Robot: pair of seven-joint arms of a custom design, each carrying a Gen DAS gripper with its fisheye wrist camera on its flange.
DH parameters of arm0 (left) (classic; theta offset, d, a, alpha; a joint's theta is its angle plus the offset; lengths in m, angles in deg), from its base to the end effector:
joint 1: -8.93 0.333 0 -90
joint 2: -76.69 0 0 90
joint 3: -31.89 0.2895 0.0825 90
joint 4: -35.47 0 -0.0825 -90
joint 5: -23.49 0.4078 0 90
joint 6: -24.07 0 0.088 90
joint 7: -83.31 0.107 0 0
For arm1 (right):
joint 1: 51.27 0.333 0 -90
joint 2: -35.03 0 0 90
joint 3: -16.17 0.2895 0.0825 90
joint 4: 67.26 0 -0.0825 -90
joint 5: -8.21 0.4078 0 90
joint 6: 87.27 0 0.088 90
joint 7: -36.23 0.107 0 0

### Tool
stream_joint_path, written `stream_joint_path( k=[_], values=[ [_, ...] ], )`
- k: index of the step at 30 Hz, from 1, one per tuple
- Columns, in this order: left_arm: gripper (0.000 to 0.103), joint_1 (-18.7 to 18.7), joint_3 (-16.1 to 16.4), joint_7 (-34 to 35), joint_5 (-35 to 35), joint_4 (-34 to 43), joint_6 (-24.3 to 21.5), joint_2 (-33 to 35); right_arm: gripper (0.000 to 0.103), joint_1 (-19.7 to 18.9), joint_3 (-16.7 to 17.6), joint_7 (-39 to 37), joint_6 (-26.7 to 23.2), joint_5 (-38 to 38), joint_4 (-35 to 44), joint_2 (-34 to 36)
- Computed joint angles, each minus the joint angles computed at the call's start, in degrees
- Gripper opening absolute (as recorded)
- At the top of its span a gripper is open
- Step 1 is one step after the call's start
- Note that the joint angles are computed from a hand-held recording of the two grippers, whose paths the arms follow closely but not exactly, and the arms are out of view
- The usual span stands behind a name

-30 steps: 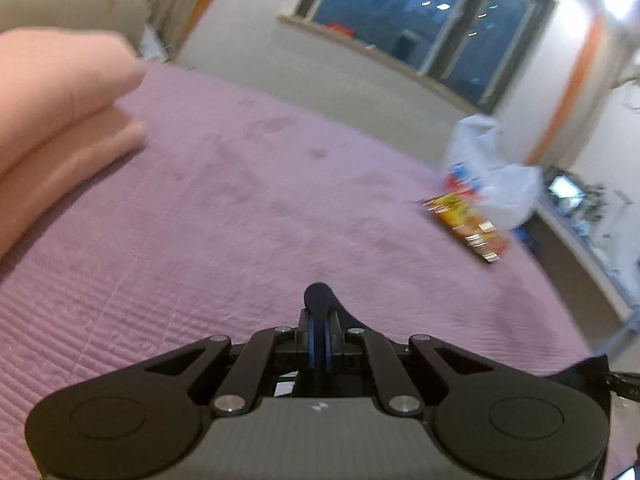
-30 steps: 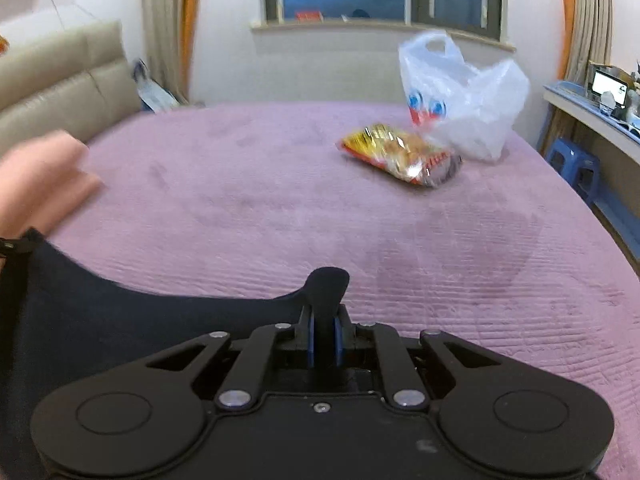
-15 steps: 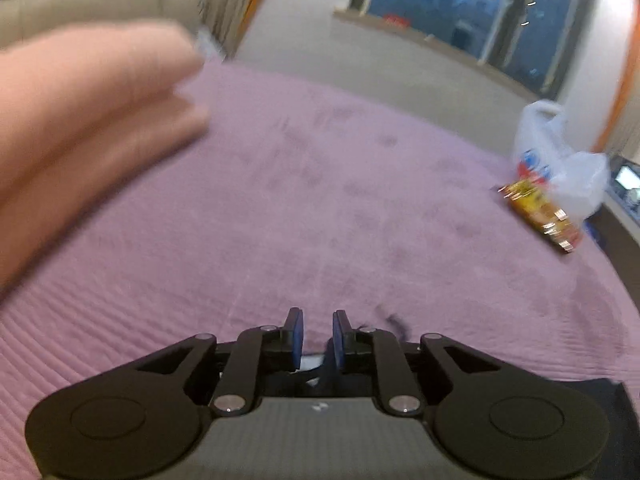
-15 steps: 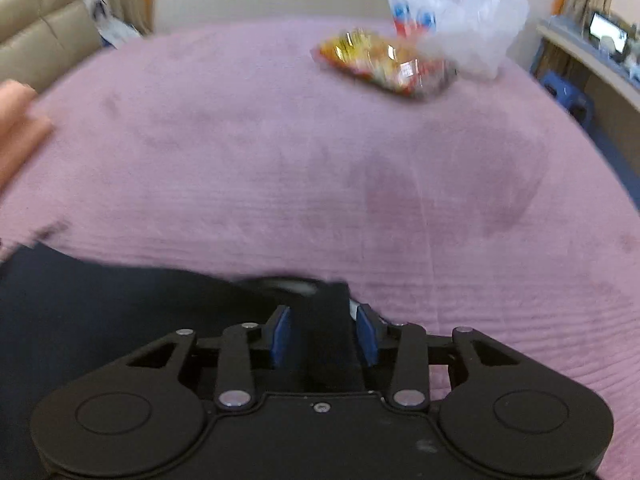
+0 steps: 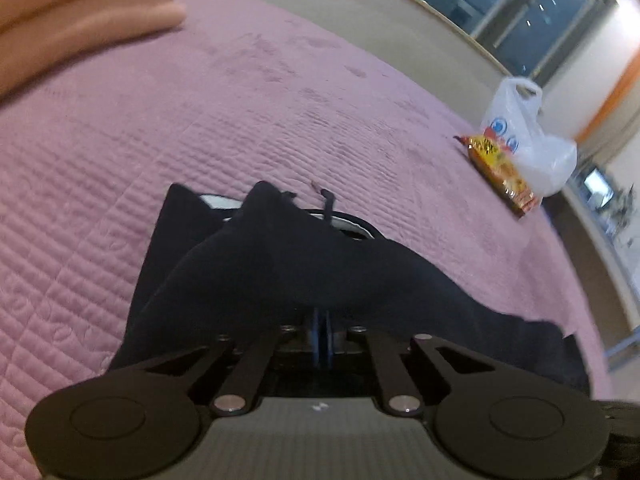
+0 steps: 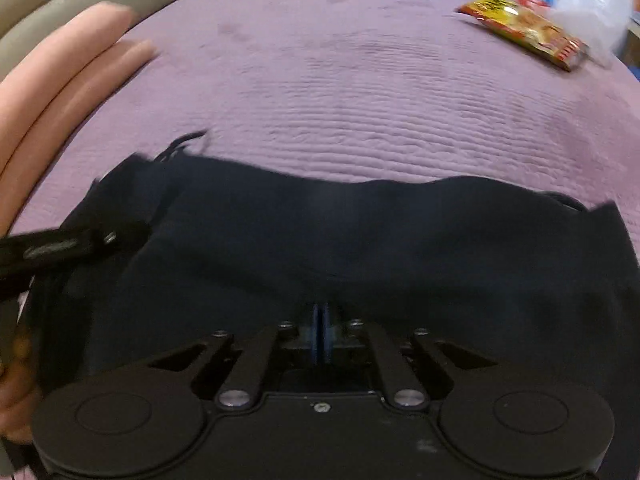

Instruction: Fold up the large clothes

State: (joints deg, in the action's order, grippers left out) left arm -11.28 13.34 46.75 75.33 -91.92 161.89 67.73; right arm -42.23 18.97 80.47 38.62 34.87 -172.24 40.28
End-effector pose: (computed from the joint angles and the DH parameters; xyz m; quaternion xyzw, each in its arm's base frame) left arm 0.4340 -0.3457 0.4364 -0.8735 0.2900 -0.3342 0.2031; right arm 0.6181 0.1449 0.4745 -0.8949 0.3733 -0.0202 0.2437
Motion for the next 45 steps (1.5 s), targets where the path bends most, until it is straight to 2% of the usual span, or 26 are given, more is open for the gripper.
stream_joint_path(
  k=[1,4,6,7,9,12,14,15,17,19,22,24,26,29,32,35,39,40,41,42,43,45],
  values=[
    [0.006,-0.2,0.1,0.1,-1.2,-1.0,-0.2,-1.5,0.0,0.0,-0.1,1.5,-1.0,0.0,1.1,0.7],
    [0.01,-2.2,-1.5,1.7,-4.9,-3.2,-5.0,-6.8,0.0,-0.7,-0.2,2.3,-3.5,0.2,3.0,1.4],
    [0.02,-4.1,-2.7,2.7,-7.9,-5.1,-9.0,-10.9,0.0,-1.2,-0.4,2.2,-5.2,1.2,2.7,-0.4],
    [0.022,-5.7,-3.7,3.1,-10.4,-5.6,-12.3,-13.1,0.008,-1.8,-0.8,1.6,-6.9,2.7,1.9,-2.2],
    [0.034,-8.7,-5.6,1.2,-14.5,-6.3,-17.3,-16.0,0.015,-2.6,-2.1,-0.9,-9.3,6.5,-1.3,-6.8],
    [0.037,-13.1,-7.9,-5.2,-20.3,-6.9,-21.6,-19.2,0.015,-2.3,-4.1,-3.6,-10.3,7.2,-7.9,-14.1],
    [0.044,-15.3,-8.7,-10.2,-22.6,-7.5,-21.7,-20.3,0.015,-1.3,-5.2,-5.4,-9.7,7.0,-11.9,-18.0],
    [0.053,-16.2,-9.0,-13.0,-22.9,-8.5,-20.2,-20.9,0.015,-0.7,-5.7,-6.8,-9.0,7.0,-14.2,-20.2],
    [0.061,-17.5,-9.6,-18.9,-22.4,-11.8,-16.6,-22.8,0.015,0.7,-6.0,-8.8,-5.9,6.1,-18.1,-23.2],
    [0.063,-18.2,-10.4,-25.9,-21.9,-14.8,-14.4,-24.4,0.015,2.1,-6.0,-10.0,-1.1,4.4,-21.9,-25.6],
    [0.063,-17.0,-12.2,-37.8,-18.2,-18.6,-10.7,-24.8,0.015,4.6,-7.5,-11.6,3.4,6.1,-24.8,-26.0],
    [0.064,-16.7,-14.0,-42.3,-15.0,-18.2,-12.1,-23.4,0.014,5.1,-7.6,-9.5,4.1,5.3,-25.2,-25.0],
    [0.065,-15.6,-13.7,-44.5,-10.9,-17.8,-12.0,-21.8,0.014,5.2,-7.9,-7.5,3.9,5.1,-24.8,-23.7],
    [0.064,-13.6,-14.3,-49.9,-4.9,-17.0,-12.3,-18.9,0.014,5.6,-8.1,-7.6,4.8,5.6,-25.7,-23.7],
    [0.064,-12.6,-15.2,-54.9,-0.5,-14.6,-16.2,-15.1,0.014,6.1,-8.3,-9.3,6.0,5.9,-26.5,-24.0],
    [0.065,-12.7,-14.4,-58.1,2.4,-12.6,-19.0,-12.2,0.014,6.4,-8.7,-10.1,5.8,6.3,-26.2,-23.6],
    [0.063,-13.4,-12.6,-59.9,4.7,-11.5,-19.8,-10.6,0.014,6.1,-8.7,-9.3,4.4,6.2,-25.4,-23.3],
    [0.058,-13.3,-12.2,-60.1,5.3,-11.1,-19.8,-10.1,0.014,6.0,-8.8,-9.2,4.1,6.5,-25.3,-23.2],
    [0.041,-13.2,-11.7,-60.2,6.1,-10.8,-19.4,-9.7,0.014,5.9,-9.0,-9.2,3.7,6.8,-25.0,-22.9],
    [0.014,-13.2,-11.1,-59.6,6.7,-10.7,-18.4,-9.5,0.014,5.8,-9.0,-9.2,3.4,7.3,-24.9,-22.7],
    [0.01,-13.2,-10.6,-58.2,7.2,-10.3,-17.7,-9.1,0.014,5.6,-9.3,-9.2,2.8,7.8,-24.5,-22.3],
    [0.01,-12.9,-10.7,-54.9,8.3,-8.2,-19.5,-8.0,0.014,5.0,-9.6,-7.9,1.2,9.2,-23.5,-21.3]
  ],
)
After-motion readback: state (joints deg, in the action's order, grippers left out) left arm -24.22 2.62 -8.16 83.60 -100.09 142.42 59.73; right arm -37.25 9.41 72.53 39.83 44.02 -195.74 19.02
